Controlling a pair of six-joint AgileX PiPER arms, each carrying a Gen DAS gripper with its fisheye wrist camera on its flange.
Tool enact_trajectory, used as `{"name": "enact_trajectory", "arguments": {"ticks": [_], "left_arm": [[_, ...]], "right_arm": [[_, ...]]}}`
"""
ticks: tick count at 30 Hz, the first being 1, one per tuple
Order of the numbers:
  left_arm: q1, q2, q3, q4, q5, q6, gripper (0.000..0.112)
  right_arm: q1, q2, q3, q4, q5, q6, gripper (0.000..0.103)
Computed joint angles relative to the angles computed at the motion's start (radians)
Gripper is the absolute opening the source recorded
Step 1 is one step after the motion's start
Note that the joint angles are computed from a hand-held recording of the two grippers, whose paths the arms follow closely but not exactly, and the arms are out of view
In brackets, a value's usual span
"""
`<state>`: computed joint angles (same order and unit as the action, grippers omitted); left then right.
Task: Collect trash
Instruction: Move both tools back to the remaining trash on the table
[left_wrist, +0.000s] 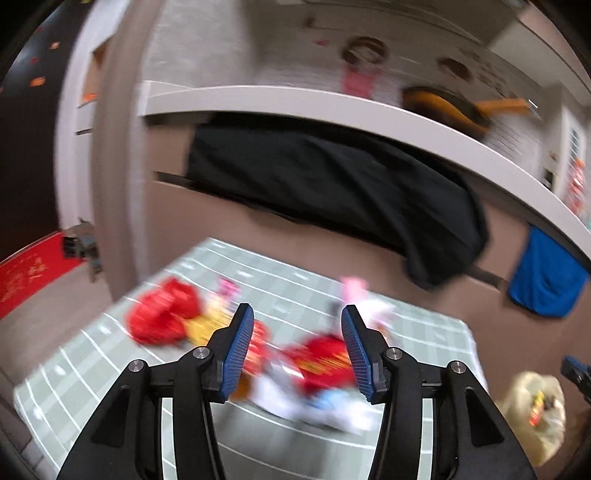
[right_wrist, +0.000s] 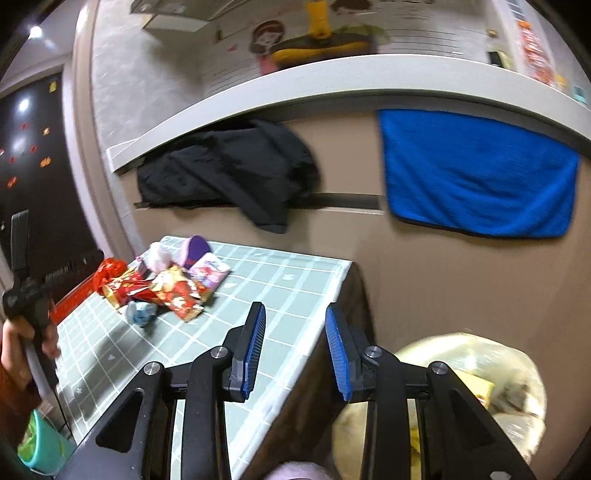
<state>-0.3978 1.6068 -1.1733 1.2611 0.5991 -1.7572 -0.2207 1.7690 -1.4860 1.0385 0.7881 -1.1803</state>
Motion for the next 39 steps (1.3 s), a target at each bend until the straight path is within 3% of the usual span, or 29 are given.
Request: {"name": "enact_trajectory", "arguments": {"ticks": [3, 5, 8, 14, 16, 19, 23, 26, 37, 39], "left_arm": [[0.135, -0.009, 0.041, 0.008, -0.080, 0.030, 0.054], [0.224, 0.024, 0.027, -0.059, -0.139, 0.126, 0.054], [0.341, 0.110, -0.032, -0.234, -0.206, 0.301, 0.054], [0.463, 0.265, -0.147, -0.565, -0.283, 0.564, 0.053], [0.457, 0.268, -0.147, -0.544, -0.275, 0.524, 0.051], [0.440, 0.253, -0.140, -0.662, -0.284, 0.650, 0.038], [0.394, 0.205, -0.085, -0.708, -0.277, 0.711, 0.022], [0.375, 0.142, -0.006, -0.860, -0.311, 0.822, 0.019], [0.292, -0.085, 0.270, -0.906, -0.374, 0.774, 0.012], [0.269, -0.132, 0.309, -0.842, -0.371, 0.704, 0.012]], "right_arm": [[0.073, 0.003, -0.010, -0.056, -0.035, 0.044, 0.032], [0.114, 0.014, -0.030, -0.094, -0.042, 0.078, 0.032], [0.169, 0.038, -0.069, -0.152, -0.048, 0.136, 0.032], [0.244, 0.071, -0.131, -0.251, -0.054, 0.220, 0.032], [0.257, 0.086, -0.153, -0.278, -0.048, 0.248, 0.032], [0.265, 0.104, -0.179, -0.292, -0.025, 0.271, 0.032], [0.289, 0.117, -0.198, -0.302, -0.005, 0.280, 0.032], [0.320, 0.117, -0.204, -0.299, 0.013, 0.263, 0.032], [0.476, 0.181, -0.290, -0.341, 0.109, 0.260, 0.032], [0.499, 0.197, -0.307, -0.341, 0.127, 0.268, 0.032]]}}
